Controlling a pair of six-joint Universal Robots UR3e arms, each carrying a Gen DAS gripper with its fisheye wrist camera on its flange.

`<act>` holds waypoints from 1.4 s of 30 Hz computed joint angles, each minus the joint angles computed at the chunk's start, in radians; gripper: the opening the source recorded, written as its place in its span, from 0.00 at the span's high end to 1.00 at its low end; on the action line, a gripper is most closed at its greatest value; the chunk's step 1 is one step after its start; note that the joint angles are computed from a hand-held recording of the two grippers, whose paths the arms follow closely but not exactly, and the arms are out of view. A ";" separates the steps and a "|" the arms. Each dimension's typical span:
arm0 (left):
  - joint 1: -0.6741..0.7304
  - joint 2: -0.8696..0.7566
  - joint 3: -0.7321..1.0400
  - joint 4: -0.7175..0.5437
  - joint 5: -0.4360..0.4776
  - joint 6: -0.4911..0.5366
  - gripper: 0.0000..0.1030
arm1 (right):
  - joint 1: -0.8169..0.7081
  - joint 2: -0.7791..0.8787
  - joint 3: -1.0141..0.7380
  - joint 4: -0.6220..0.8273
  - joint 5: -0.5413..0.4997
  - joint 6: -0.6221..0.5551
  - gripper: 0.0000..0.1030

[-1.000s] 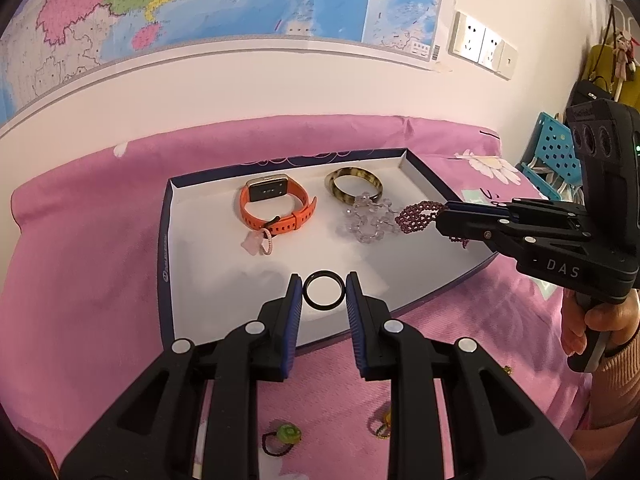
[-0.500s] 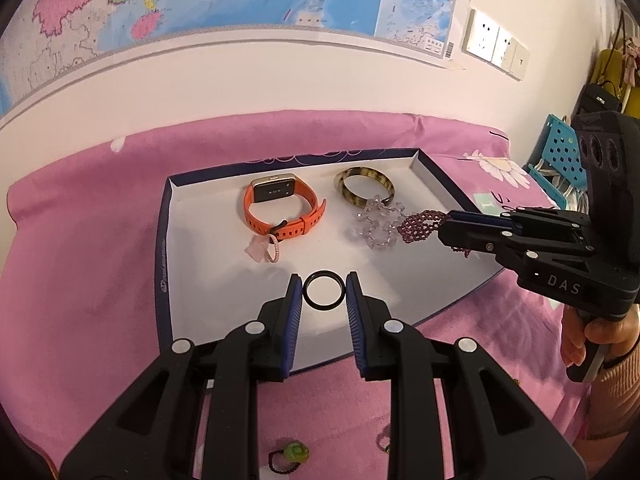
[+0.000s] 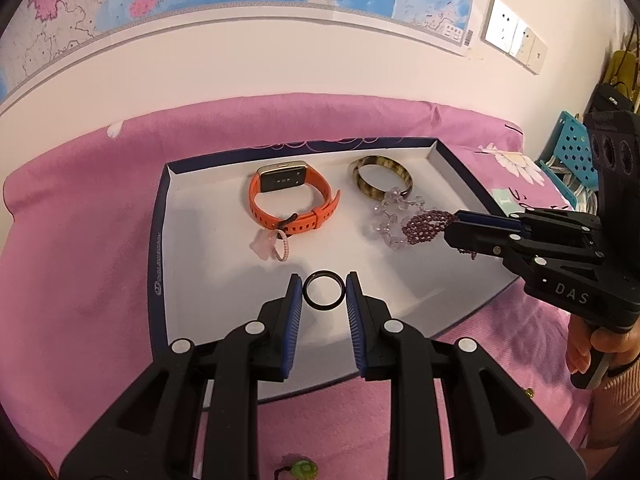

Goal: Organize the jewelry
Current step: 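Lower the ring and bracelet into the lid and open both grippers, then withdraw both grippers from the lid toward the remaining rings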

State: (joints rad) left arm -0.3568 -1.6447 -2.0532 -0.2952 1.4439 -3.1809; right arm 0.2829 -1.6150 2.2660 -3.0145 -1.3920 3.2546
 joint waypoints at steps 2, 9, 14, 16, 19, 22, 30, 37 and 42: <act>0.002 -0.008 0.009 -0.007 0.000 -0.001 0.78 | 0.000 0.009 -0.006 0.001 -0.002 0.002 0.91; -0.010 -0.048 0.055 -0.033 0.019 -0.001 0.78 | 0.004 0.038 -0.027 0.012 -0.010 0.007 0.91; -0.015 -0.074 0.083 -0.042 0.031 -0.006 0.78 | 0.006 0.054 -0.037 0.016 -0.010 0.008 0.91; -0.017 -0.084 0.093 -0.046 0.037 -0.007 0.78 | 0.004 0.060 -0.043 0.022 -0.006 0.007 0.90; -0.023 -0.106 0.114 -0.052 0.046 -0.009 0.78 | 0.003 0.075 -0.051 0.026 -0.005 0.008 0.90; -0.027 -0.132 0.133 -0.059 0.054 -0.017 0.78 | 0.001 0.088 -0.055 0.026 -0.005 0.008 0.90; -0.039 -0.168 0.148 -0.045 0.069 -0.029 0.78 | -0.004 0.094 -0.051 0.016 -0.020 0.017 0.89; -0.046 -0.167 0.131 -0.012 0.076 -0.027 0.75 | -0.004 0.063 -0.024 0.002 -0.019 0.025 0.83; -0.036 -0.100 0.071 0.025 0.070 -0.026 0.59 | -0.006 0.001 0.018 -0.008 -0.012 0.034 0.77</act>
